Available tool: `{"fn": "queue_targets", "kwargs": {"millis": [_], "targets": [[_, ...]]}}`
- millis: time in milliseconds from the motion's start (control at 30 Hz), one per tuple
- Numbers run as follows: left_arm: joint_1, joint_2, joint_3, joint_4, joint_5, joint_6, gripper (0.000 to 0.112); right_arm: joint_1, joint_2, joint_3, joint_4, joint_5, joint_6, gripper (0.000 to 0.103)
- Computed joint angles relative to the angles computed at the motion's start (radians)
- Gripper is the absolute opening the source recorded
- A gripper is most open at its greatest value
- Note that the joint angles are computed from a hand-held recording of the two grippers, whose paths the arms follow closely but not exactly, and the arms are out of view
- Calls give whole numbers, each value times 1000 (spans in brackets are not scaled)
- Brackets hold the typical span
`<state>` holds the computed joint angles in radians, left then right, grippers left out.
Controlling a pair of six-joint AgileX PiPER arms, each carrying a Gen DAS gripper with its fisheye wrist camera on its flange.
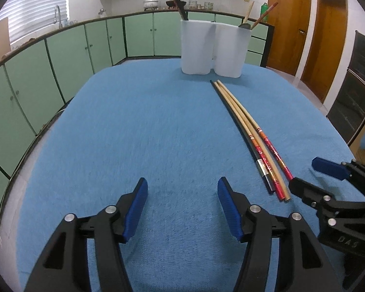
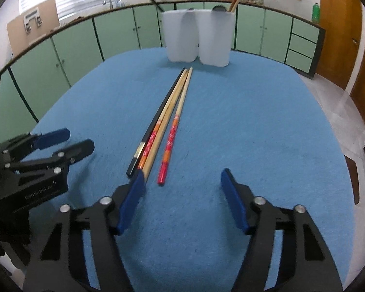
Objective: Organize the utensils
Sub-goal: 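Return both open tools to the remaining chopsticks on the table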
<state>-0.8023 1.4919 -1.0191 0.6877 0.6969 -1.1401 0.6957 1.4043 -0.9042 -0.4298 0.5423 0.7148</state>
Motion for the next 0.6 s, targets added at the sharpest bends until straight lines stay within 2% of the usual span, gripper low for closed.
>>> {"fn": "queue_targets", "kwargs": {"millis": [267, 367, 500, 600], "targets": [[8, 4, -4, -26, 3, 29, 59, 1, 25, -25, 8, 17, -11, 42], [10, 5, -5, -29, 2, 36, 60, -1, 32, -33, 20, 12, -26, 33], [8, 5, -6, -29, 3, 34, 60, -1, 40, -42, 42, 7, -57, 8], [5, 8, -9, -28, 6, 40, 60, -4, 36, -40, 47, 4, -63, 6]]}}
